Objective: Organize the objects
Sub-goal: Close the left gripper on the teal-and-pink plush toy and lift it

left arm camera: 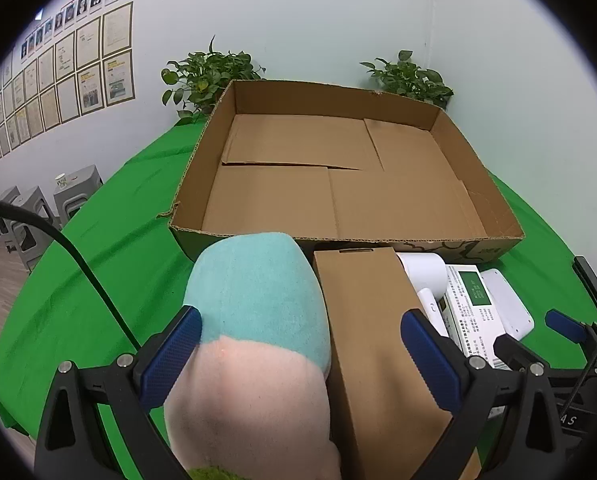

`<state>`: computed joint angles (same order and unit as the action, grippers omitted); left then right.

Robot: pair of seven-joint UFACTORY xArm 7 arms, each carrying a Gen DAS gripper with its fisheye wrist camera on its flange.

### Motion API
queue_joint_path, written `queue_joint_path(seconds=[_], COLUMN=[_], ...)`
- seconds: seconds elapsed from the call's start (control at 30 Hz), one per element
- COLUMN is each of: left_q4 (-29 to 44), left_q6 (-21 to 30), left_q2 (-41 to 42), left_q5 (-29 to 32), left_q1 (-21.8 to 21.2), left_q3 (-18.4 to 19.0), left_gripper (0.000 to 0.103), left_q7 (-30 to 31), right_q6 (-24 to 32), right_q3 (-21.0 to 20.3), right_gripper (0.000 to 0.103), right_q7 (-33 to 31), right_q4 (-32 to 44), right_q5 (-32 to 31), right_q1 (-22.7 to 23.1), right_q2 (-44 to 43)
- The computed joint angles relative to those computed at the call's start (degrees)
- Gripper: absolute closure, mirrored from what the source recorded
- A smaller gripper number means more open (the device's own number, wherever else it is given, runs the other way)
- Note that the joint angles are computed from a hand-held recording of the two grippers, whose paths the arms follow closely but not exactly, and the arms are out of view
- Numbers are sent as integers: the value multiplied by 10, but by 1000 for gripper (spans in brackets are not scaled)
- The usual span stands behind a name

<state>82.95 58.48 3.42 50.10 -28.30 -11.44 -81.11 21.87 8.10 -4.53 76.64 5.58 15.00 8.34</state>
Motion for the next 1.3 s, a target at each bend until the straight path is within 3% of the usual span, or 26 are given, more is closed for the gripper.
queue_joint_path(seconds=[0.53, 1.3], left_q4=[-12, -42], left_q6=[-20, -53], left_q2=[-8, -43], left_q5=[-3, 7], left_q1=[4, 22], left_q3=[0, -18], left_gripper=[3, 3], left_q7=[1, -2], right_q6=[5, 0], right_q3=[-8, -5], right_gripper=[0, 0], right_q7=[34, 34], right_q4=[5, -12], right_q5=[-39, -51], right_q1=[5, 8], right_q2=[6, -18])
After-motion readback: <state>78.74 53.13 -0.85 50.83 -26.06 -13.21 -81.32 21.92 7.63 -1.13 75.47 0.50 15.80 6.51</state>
